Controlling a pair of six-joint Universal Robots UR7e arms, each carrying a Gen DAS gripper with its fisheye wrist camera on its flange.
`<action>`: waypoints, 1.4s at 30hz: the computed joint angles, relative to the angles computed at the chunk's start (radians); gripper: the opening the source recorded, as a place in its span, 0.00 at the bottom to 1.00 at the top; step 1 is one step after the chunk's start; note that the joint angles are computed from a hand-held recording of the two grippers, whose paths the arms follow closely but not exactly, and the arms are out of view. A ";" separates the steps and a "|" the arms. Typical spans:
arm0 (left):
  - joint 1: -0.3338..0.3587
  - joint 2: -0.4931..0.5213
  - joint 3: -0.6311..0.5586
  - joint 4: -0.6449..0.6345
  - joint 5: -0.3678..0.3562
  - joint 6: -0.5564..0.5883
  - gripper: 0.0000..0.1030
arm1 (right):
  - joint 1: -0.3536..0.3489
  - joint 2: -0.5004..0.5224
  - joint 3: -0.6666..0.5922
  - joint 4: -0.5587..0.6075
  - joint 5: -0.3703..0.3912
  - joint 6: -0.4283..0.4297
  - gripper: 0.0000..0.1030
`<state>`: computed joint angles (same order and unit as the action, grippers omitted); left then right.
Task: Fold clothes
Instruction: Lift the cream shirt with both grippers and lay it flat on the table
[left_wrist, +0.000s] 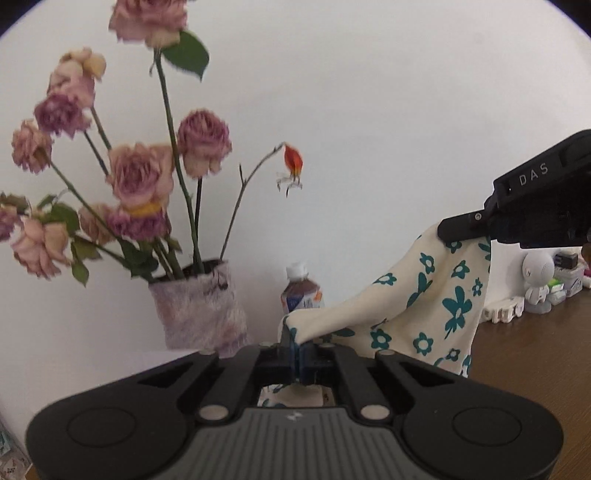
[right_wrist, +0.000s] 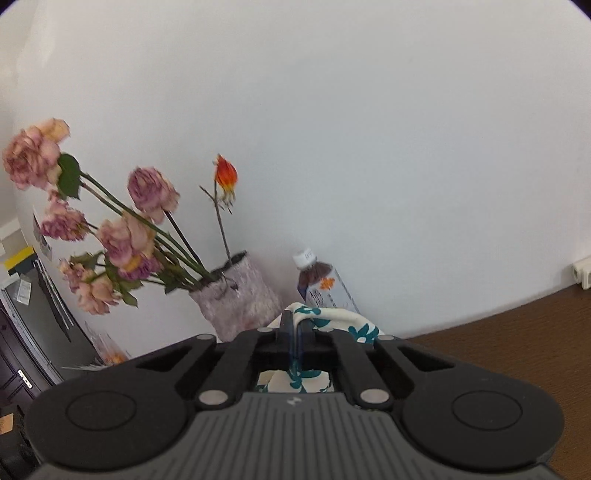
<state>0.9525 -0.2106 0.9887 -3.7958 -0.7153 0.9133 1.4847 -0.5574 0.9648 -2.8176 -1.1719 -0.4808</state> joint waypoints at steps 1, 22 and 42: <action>-0.015 -0.005 0.006 -0.016 -0.004 0.014 0.01 | 0.000 -0.023 0.028 -0.025 0.012 -0.001 0.01; -0.281 -0.269 0.806 0.042 -0.077 -0.424 0.01 | -0.196 -0.731 0.895 -0.205 0.100 -0.447 0.01; -0.284 -0.231 1.143 0.064 -0.070 -0.943 0.01 | -0.437 -0.846 1.221 -0.001 -0.058 -0.608 0.01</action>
<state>0.6684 -0.4416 2.1318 -3.7314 -0.7848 -0.0297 1.0476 -1.4036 2.1853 -2.8190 -1.2298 -1.0886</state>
